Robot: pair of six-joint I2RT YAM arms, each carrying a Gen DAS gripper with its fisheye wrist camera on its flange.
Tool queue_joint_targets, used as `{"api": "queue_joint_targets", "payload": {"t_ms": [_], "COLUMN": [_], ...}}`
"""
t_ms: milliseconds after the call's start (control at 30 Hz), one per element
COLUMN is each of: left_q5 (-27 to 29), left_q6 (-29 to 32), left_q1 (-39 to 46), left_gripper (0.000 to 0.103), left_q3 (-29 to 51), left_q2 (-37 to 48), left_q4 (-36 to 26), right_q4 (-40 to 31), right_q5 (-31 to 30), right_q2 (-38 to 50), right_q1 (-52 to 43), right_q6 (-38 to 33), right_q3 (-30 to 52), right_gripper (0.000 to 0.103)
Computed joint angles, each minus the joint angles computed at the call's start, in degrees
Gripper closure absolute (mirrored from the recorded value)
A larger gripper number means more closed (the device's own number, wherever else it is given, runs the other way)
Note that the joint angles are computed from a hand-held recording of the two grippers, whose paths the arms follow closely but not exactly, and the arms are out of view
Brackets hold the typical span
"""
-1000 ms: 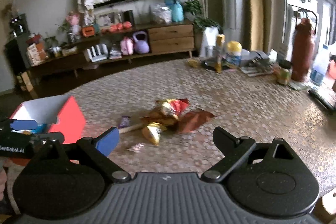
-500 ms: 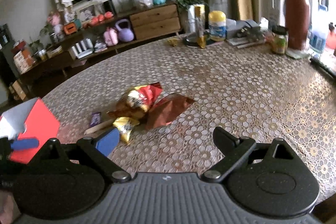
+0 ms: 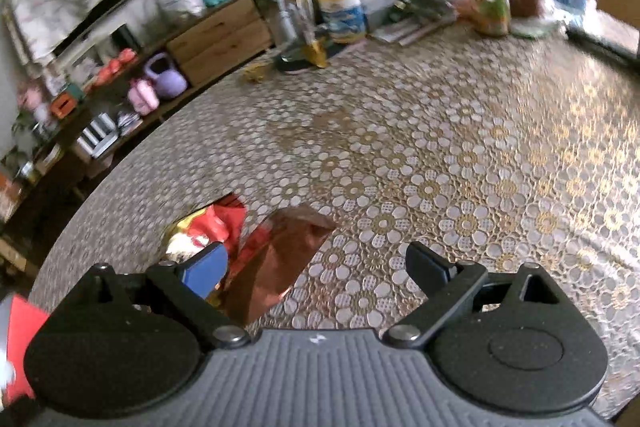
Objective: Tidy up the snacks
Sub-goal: 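Grasp the small clear candy packet with the left gripper while the right grasps the brown foil bag, then lift the brown foil bag with the right gripper while the left holds the candy packet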
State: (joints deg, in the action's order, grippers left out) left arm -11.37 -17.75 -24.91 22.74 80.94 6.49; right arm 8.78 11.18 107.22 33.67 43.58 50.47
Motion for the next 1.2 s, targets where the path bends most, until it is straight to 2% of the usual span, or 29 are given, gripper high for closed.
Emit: {"api": "queue_joint_targets", "payload": {"t_ms": [200,433,600,667,833,867,933,1000,1067,1200], "left_q5": [1.40,2.70,3.22,3.71,4.81,5.19,5.27,4.90,4.31,5.28], "left_q6": [0.95,2.06,2.38,2.34,2.90,3.12,3.67,4.17,4.28,4.66], "left_q1": [1.02,1.64,1.22,1.40,2.02,2.17,2.12,1.98,2.01,2.91], "left_gripper": [0.021,0.030,0.034,0.042,0.058,0.063,0.065,0.071,0.082,0.087], "left_q3": [1.69,3.55,3.90,4.30,4.77,4.64,4.41,4.28,4.26,3.85], "left_q2": [6.39,11.63,13.27,14.23,16.32,16.49,16.90,17.13,17.28,16.87], "left_q4": [3.26,6.20,7.78,8.23,9.55,9.97,10.99,11.70,12.12,12.41], "right_q4": [0.30,0.58,1.82,2.44,3.90,3.88,3.54,2.96,3.05,3.44], "right_q5": [0.81,-1.70,-3.34,-3.46,-4.46,-4.41,-4.21,-3.79,-3.27,-2.96], "right_q2": [4.48,7.40,9.03,9.38,9.36,9.24,8.98,8.74,8.32,7.38], "right_q1": [0.25,-0.37,0.02,0.28,0.29,0.37,0.50,0.72,1.06,1.36], "right_q6": [0.82,2.99,3.46,3.87,4.47,4.37,4.26,3.97,3.73,3.69], "right_q3": [3.59,5.96,6.62,6.49,5.92,5.87,5.82,5.84,5.38,4.13], "right_gripper": [0.007,0.032,0.032,0.033,0.049,0.050,0.052,0.053,0.057,0.063]}}
